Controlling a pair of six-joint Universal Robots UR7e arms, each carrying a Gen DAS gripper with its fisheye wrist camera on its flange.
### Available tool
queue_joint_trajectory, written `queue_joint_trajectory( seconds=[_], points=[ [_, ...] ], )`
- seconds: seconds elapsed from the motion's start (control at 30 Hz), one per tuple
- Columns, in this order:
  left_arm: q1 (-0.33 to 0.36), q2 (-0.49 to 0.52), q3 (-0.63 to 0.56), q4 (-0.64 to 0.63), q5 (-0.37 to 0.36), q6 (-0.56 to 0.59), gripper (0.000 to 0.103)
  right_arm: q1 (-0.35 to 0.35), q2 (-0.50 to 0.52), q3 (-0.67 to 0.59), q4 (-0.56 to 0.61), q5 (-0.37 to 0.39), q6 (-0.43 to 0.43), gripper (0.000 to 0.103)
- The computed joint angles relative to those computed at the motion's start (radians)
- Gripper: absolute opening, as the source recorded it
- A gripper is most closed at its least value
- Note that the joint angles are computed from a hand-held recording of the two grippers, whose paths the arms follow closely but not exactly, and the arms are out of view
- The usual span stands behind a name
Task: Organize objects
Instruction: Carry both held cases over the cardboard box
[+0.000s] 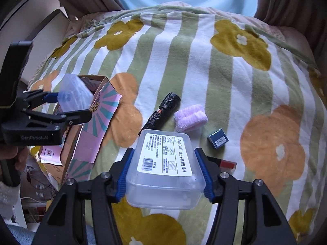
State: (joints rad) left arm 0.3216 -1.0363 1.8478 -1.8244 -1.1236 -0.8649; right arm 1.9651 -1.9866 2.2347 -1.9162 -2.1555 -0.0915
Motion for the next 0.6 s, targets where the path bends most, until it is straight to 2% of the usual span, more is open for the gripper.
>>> queue_joint_trajectory(
  seconds=[0.07,0.13,0.27,0.4,0.47,0.6],
  points=[
    [-0.037,-0.038,0.010,0.025,-0.004,-0.064,0.081,0.028,-0.014,0.013,0.009,-0.033,0.047,0.054],
    [-0.059,-0.071,0.037,0.014,-0.023,-0.128,0.081,0.038,-0.039,0.019,0.014,-0.022,0.098,0.054],
    [-0.103,-0.129,0.087,0.008,-0.039,-0.251,0.081,0.125,-0.048,-0.009,0.093,-0.072,0.215,0.054],
    [-0.151,-0.173,0.109,0.037,-0.036,-0.321,0.081,0.203,-0.045,-0.024,0.183,-0.124,0.325,0.054],
    [-0.175,-0.185,0.112,0.063,-0.032,-0.357,0.081,0.222,-0.054,-0.024,0.218,-0.126,0.383,0.054],
    [-0.214,-0.201,0.128,0.073,-0.030,-0.387,0.081,0.255,-0.059,-0.020,0.269,-0.136,0.442,0.054]
  ],
)
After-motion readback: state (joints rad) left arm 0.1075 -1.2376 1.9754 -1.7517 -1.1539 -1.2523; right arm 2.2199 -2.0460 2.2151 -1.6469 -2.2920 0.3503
